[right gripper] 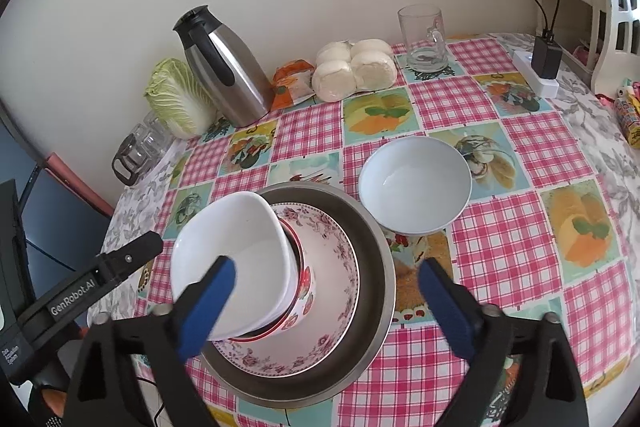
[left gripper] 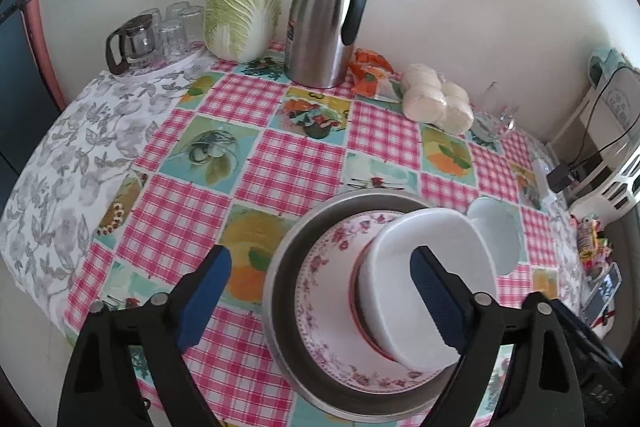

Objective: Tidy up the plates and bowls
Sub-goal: 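Move both grippers to the rim of the plain white round bowl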

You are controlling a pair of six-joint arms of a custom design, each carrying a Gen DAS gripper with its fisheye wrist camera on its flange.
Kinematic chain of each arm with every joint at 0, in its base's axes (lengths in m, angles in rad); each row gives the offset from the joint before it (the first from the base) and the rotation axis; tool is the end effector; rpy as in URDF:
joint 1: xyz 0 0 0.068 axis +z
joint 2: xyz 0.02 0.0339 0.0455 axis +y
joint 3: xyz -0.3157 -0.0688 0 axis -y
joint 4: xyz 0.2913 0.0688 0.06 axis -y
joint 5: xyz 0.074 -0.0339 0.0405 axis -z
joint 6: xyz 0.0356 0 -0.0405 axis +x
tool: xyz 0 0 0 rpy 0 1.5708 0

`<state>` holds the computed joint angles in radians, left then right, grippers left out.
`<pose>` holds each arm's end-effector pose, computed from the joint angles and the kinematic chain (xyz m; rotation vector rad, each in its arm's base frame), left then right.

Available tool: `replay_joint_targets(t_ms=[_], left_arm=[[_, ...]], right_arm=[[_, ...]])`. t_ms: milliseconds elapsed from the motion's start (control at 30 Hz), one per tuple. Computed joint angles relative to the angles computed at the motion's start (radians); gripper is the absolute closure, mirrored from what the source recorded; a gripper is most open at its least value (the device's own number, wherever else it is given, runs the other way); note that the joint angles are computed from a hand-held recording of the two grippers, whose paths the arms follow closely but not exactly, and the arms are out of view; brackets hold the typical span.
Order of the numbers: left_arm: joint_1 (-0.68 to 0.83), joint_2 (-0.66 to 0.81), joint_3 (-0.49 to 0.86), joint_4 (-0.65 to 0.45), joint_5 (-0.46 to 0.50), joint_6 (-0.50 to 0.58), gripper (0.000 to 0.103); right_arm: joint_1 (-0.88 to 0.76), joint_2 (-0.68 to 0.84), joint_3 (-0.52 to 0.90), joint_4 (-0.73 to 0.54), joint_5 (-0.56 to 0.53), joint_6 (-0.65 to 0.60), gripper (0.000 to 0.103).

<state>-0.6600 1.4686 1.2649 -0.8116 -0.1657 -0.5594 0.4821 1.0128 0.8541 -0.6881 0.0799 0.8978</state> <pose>0.2744 -0.2055 0.3347 0.0688 2.5831 -0.2459 0.1984 0.1006 0.3125 0.5495 2.4233 0.5223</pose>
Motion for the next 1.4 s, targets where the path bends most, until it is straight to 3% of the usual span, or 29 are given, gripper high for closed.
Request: replay_joint_targets(t_ms=[167, 633, 800, 933, 1267, 1400], left_arm=[[0.008, 0.003, 0.001, -0.019, -0.027, -0.014, 0.000], [-0.012, -0.027, 0.013, -0.020, -0.086, -0.045, 0.000], [-0.074, -0.015, 0.055, -0.025, -0.117, -0.054, 0.000], [-0.125, 0.012, 0.095, -0.004, -0.086, -0.054, 0.000], [-0.211, 0.223, 0.360, -0.078, -0.025, -0.001, 0.000], [-0.220, 0.354, 0.518, -0.162, 0.006, 0.028, 0.000]], right_arm=[[-0.001, -0.004, -0.004, 0.005, -0.001, -0.006, 0.000], [-0.074, -0.049, -0.030, -0.007, -0.052, -0.024, 0.000], [-0.166, -0.104, -0.059, -0.031, -0.085, -0.046, 0.000], [-0.268, -0.157, -0.089, -0.051, -0.133, -0.074, 0.000], [-0.555, -0.185, -0.164, -0.060, -0.255, -0.181, 0.000], [-0.587, -0.155, -0.189, -0.027, -0.272, -0.192, 0.000]])
